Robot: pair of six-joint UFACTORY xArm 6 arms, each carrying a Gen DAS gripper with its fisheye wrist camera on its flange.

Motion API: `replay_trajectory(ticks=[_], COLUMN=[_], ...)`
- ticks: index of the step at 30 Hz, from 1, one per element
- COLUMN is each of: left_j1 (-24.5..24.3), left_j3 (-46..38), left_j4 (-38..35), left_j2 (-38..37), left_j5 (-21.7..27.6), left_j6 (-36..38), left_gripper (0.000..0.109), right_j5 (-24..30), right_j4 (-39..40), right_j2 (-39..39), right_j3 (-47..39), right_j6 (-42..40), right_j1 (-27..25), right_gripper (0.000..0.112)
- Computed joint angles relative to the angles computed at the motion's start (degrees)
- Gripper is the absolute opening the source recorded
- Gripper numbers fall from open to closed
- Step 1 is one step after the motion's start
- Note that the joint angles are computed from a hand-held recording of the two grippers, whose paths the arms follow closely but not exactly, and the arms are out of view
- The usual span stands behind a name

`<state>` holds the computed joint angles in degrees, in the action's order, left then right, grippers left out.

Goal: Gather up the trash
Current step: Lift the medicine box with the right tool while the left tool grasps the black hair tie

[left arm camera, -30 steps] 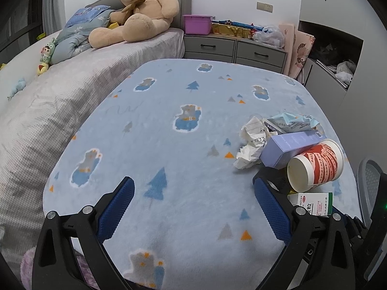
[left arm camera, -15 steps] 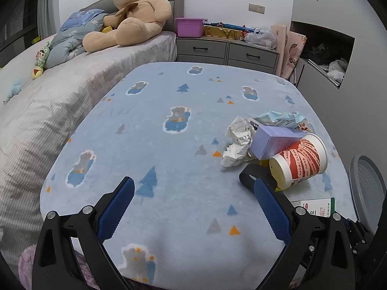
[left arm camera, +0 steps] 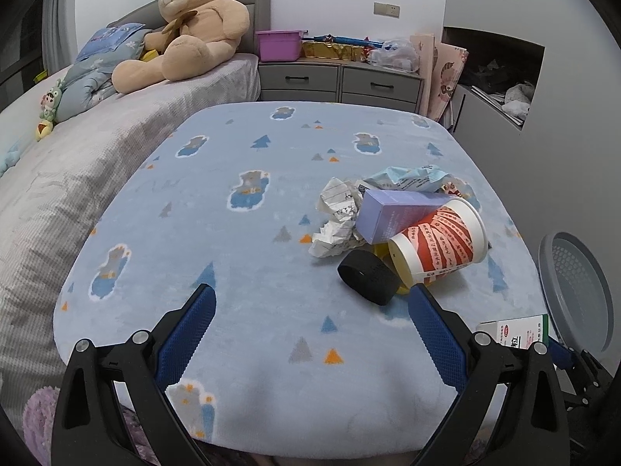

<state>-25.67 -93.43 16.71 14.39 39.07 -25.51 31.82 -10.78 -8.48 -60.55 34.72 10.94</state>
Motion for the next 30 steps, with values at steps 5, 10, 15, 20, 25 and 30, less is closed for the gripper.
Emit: replay_trajectory(ticks=[5, 10, 15, 20, 25, 30], left_j1=[-0.9, -1.2, -1.4, -1.4, -1.5, -1.2], left_j3=[0.9, 0.9, 0.0, -1.8, -5.3, -9.4], left_j4=[-0.6, -3.7, -4.9, -5.1, -3.6, -3.5], left_j2=[-0.4, 0.2, 1.3, 3.2, 5.9, 9.1], left_j5=[-0.2, 1.2, 2.4, 3.3, 4.1, 5.5], left_j6=[1.0, 3.2, 2.8, 1.5, -0.2, -2.3], left_gripper=[0.095, 0.095, 0.095, 0.095, 0.095, 0.095], right_j5=[-0.7, -1.8, -3.2, -4.2, -5.1, -5.4], right_j4=[-0.5, 0.2, 1.7, 3.3, 5.1, 6.1], right_j2=[-2.4, -4.0, -4.7, -5.4, -6.0, -6.2], right_j3=[2.4, 4.3, 5.6, 6.8, 7.6, 7.9], right_j6=[0.4, -0.1, -1.4, -2.7, -3.9, -4.7], right_j1=[-1.0, -1.9, -2.5, -2.8, -3.3, -3.4], right_gripper=[0.081, 0.081, 0.081, 0.081, 0.081, 0.081])
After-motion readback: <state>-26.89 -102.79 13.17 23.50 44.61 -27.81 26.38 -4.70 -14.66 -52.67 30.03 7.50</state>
